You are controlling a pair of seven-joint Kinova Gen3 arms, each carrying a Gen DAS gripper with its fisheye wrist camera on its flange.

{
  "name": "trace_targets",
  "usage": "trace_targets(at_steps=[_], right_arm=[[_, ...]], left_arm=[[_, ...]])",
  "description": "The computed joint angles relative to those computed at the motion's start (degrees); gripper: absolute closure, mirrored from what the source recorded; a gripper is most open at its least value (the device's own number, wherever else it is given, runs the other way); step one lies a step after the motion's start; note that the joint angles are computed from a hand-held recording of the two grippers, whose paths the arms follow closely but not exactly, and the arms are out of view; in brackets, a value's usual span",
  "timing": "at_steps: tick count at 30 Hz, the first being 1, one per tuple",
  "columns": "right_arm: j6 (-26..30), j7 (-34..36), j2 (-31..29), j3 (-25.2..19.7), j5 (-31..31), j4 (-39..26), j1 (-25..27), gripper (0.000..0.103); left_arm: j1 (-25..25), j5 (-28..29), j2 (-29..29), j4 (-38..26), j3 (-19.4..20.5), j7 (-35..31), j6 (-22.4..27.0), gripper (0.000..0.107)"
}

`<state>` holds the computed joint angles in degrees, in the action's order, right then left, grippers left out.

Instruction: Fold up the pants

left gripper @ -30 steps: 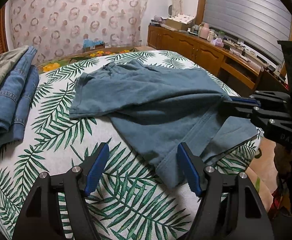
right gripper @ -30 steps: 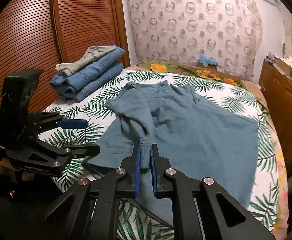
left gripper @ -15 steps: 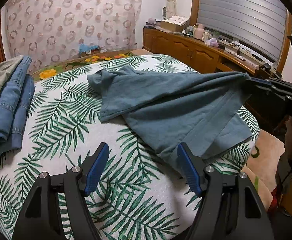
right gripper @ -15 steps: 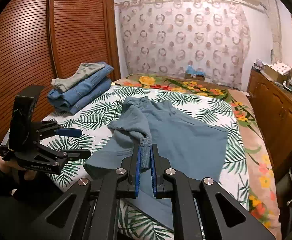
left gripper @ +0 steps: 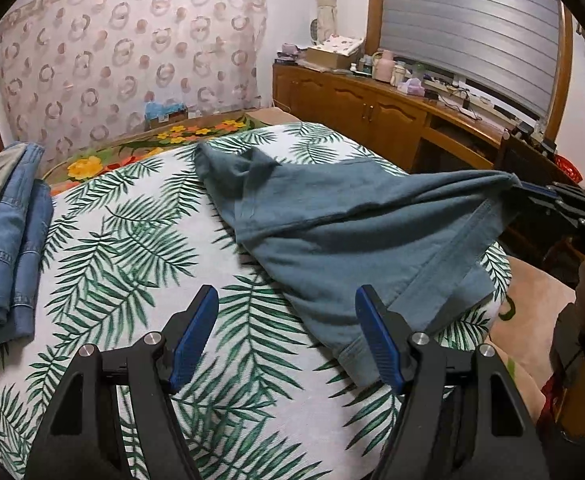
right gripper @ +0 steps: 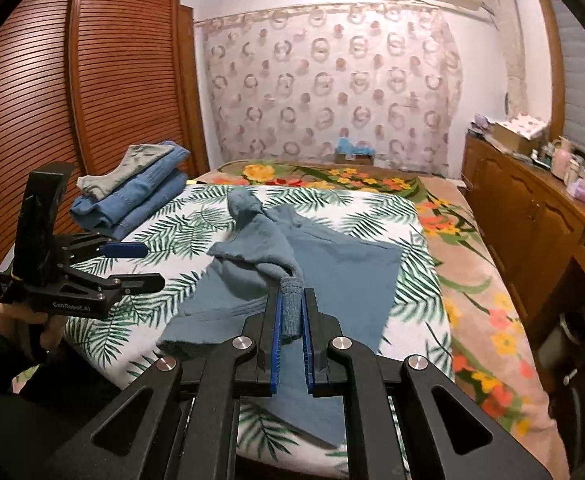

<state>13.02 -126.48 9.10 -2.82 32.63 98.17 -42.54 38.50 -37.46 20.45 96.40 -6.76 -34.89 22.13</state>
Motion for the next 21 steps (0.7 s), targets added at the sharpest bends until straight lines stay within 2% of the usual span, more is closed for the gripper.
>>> trace_targets(at_steps=[10,21], right_arm=[[2.54,-1.89,0.22,0.05,0.19,-0.83,-0.45,0.094],[3.43,1.09,0.04,-2.42,-3.58,0.06,2.67,0.094]], left_arm=[[-0.67,2.68,1.44,-1.84,1.46,-3.01,1.03,0.036],[-0.44,4.45,2.12,-2.09,1.14,-4.13,1.22,0.036]])
